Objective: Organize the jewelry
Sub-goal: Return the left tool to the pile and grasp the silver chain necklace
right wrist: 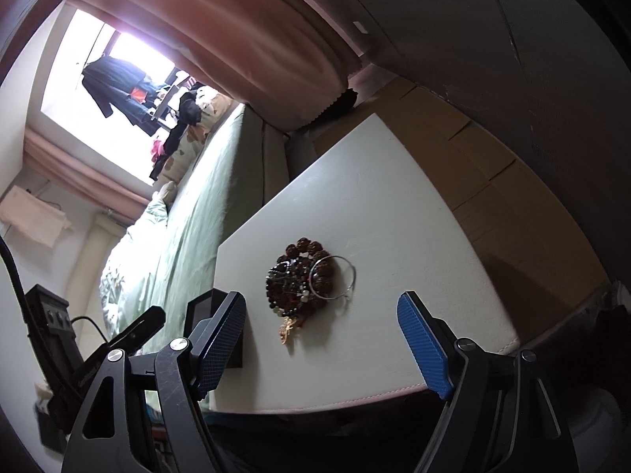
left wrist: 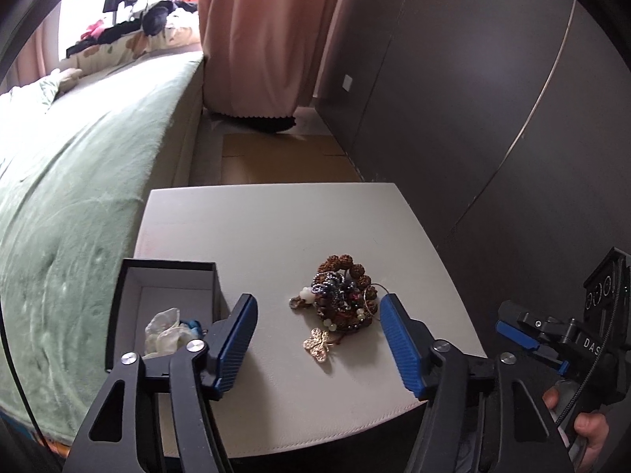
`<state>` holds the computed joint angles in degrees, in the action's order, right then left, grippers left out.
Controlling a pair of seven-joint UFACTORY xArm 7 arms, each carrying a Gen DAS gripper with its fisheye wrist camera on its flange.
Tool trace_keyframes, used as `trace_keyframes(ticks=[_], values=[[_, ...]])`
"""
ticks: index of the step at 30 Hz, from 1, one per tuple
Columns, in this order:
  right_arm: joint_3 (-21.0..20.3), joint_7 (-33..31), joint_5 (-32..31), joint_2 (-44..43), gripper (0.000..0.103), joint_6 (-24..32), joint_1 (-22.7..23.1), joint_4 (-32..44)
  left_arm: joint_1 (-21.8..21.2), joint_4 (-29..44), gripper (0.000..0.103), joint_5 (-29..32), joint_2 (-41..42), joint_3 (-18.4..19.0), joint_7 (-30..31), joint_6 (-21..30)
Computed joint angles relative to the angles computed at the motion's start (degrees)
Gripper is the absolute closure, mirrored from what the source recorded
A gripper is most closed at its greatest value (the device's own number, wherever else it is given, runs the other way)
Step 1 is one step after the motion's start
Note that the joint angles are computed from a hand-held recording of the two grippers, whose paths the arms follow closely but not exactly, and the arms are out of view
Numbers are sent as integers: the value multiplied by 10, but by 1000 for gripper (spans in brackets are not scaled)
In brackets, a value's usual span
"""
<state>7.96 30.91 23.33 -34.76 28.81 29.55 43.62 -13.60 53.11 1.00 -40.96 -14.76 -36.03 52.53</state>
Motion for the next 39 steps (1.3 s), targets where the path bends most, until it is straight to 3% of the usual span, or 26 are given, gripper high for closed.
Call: trace_keyframes(ticks=[10, 21, 31, 32, 36, 39], values=[[-25, -25, 20, -2, 22, -16, 4, -28, -8, 23, 55, -9, 77, 8, 6, -19], [-38, -51, 43, 8, 22, -26, 3, -47, -13, 54, 55, 74, 174, -13, 26, -6], [-40, -59, 54, 16, 22, -26, 0, -53, -26, 47, 55, 96, 208, 0, 16, -34], [-40, -59, 54, 17, 22, -26, -1, -53, -27, 44, 56, 93, 208, 3, 16, -39], [-39, -58, 55, 17, 22, -23, -3, -53, -30, 35, 83, 72, 204, 14, 16, -51], [-38, -60, 55, 15, 22, -21, -3, -52, -30, 24, 89, 58, 192, 21, 24, -68]])
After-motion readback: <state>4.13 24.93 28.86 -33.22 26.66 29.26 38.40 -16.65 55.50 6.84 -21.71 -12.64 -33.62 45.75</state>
